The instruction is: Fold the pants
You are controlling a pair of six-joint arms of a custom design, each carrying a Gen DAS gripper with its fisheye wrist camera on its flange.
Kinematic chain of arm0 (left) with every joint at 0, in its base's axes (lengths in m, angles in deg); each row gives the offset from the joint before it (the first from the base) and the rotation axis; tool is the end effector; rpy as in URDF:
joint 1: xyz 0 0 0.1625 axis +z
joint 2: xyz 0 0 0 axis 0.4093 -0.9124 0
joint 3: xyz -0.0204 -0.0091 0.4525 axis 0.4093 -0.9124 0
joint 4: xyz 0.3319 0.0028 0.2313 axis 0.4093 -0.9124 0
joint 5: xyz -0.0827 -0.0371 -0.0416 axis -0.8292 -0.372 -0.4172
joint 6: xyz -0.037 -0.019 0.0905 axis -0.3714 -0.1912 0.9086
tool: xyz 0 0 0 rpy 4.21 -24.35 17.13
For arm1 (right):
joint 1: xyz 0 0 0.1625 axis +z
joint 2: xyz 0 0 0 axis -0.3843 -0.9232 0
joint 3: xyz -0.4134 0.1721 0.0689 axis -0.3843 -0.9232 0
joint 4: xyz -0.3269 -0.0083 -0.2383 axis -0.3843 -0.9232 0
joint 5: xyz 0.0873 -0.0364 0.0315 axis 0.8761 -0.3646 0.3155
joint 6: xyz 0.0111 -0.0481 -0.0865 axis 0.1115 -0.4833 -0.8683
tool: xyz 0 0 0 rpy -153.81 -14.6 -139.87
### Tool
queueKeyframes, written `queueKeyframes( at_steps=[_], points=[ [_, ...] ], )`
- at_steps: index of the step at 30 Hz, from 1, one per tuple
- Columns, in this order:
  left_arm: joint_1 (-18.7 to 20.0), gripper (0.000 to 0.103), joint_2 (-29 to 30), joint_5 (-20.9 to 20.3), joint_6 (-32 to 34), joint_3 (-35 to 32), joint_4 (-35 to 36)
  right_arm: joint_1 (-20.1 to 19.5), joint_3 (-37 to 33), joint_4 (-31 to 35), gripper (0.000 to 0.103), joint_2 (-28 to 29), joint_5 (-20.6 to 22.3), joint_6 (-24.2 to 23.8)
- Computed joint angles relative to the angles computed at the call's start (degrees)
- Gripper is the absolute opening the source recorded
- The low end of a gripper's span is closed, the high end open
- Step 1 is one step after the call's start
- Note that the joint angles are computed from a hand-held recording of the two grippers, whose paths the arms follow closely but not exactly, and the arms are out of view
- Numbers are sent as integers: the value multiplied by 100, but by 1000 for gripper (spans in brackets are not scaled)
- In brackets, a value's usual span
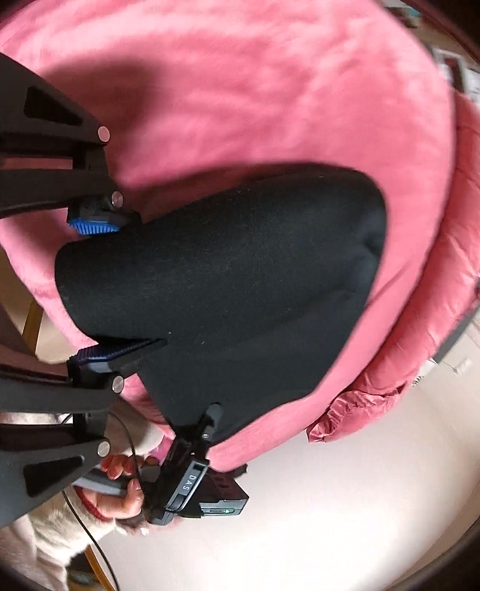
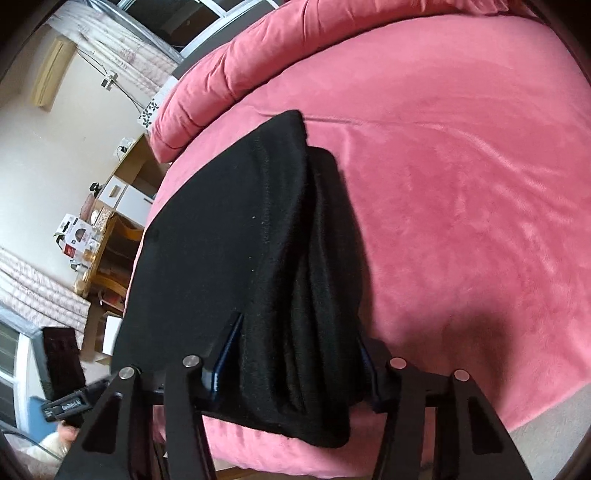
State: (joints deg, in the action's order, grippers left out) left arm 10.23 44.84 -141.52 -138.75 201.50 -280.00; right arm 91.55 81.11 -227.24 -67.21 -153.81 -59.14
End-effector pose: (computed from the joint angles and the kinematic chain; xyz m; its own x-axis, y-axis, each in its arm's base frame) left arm -0.1844 -0.3607 0.0336 -0.9706 -0.1128 -0.2127 0.0323 0.8143 -0.5795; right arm -0.0385 -0.4829 0.2285 -0.9451 -0.2993 0.1315 -0.3225 0.9193 -0.2255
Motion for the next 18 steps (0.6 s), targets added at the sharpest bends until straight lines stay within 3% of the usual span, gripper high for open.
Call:
queueKeyframes(
  at_steps=[3,6,11,14,18],
  points=[
    [-15,46,-146,39,-230,178,166,-83,44,266,56,17,142,195],
    [145,48,-79,-322,-186,280,-22,-23,94,167,67,34,62,200],
    [331,63,-142,-480,-198,434,-407,-92,-105,19,67,53,440,435],
    [306,64,-302,-458,-22,376,-108,8,-270,76,67,148,333,410],
    [285,65,-448,-580,-35,563,-269,157,-486,232,69,350,138,268]
  ],
)
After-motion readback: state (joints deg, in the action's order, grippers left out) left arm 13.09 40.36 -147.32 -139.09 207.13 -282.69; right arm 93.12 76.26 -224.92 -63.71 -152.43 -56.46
